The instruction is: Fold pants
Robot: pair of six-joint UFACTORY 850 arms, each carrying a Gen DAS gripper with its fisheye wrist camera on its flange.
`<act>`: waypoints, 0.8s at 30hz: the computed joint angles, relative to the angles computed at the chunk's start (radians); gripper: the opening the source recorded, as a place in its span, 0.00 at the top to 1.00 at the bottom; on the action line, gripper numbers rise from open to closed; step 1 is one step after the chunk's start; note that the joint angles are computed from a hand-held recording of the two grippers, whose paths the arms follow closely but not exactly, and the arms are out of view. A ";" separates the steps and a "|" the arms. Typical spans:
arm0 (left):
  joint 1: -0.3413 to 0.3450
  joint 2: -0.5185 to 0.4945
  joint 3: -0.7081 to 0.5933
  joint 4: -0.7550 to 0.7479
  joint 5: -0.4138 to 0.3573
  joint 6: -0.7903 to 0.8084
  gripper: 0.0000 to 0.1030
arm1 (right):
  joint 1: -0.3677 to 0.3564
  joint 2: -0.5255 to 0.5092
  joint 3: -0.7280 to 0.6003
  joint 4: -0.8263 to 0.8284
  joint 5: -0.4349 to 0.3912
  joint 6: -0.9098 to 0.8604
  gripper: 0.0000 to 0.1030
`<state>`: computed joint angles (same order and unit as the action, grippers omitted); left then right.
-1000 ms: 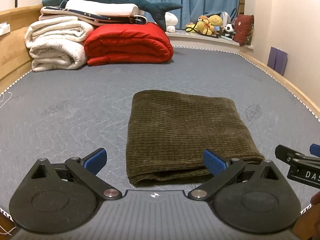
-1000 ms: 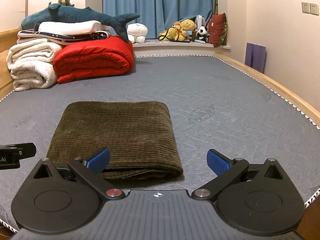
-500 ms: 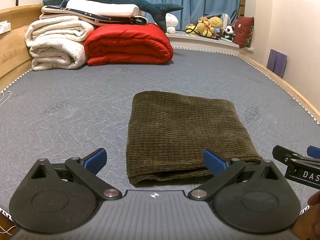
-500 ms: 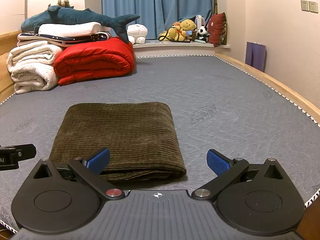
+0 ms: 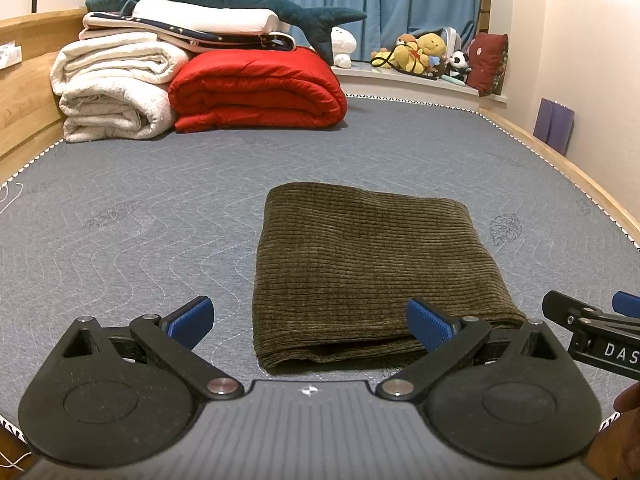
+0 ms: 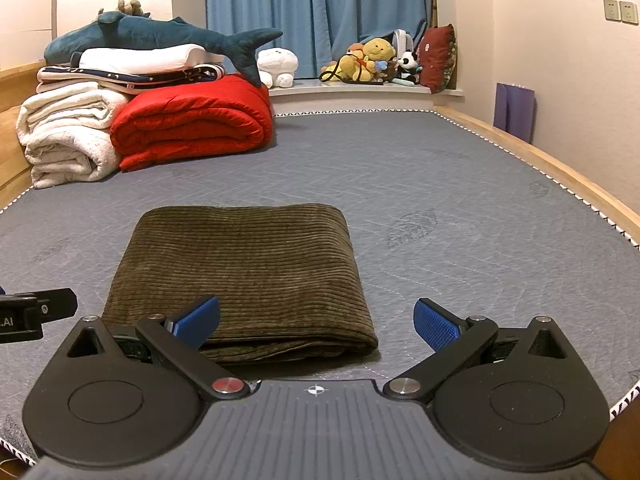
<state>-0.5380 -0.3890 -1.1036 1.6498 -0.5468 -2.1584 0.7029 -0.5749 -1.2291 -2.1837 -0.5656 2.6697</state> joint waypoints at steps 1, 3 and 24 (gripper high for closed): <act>0.000 0.000 0.000 0.002 -0.001 -0.002 0.00 | 0.000 0.000 0.000 0.000 0.000 0.000 0.01; 0.000 -0.001 0.000 0.004 0.000 -0.002 0.00 | 0.001 -0.001 -0.001 0.002 0.000 -0.001 0.01; 0.000 0.000 0.001 0.004 -0.001 0.000 0.00 | -0.001 -0.001 -0.001 -0.006 0.004 0.004 0.01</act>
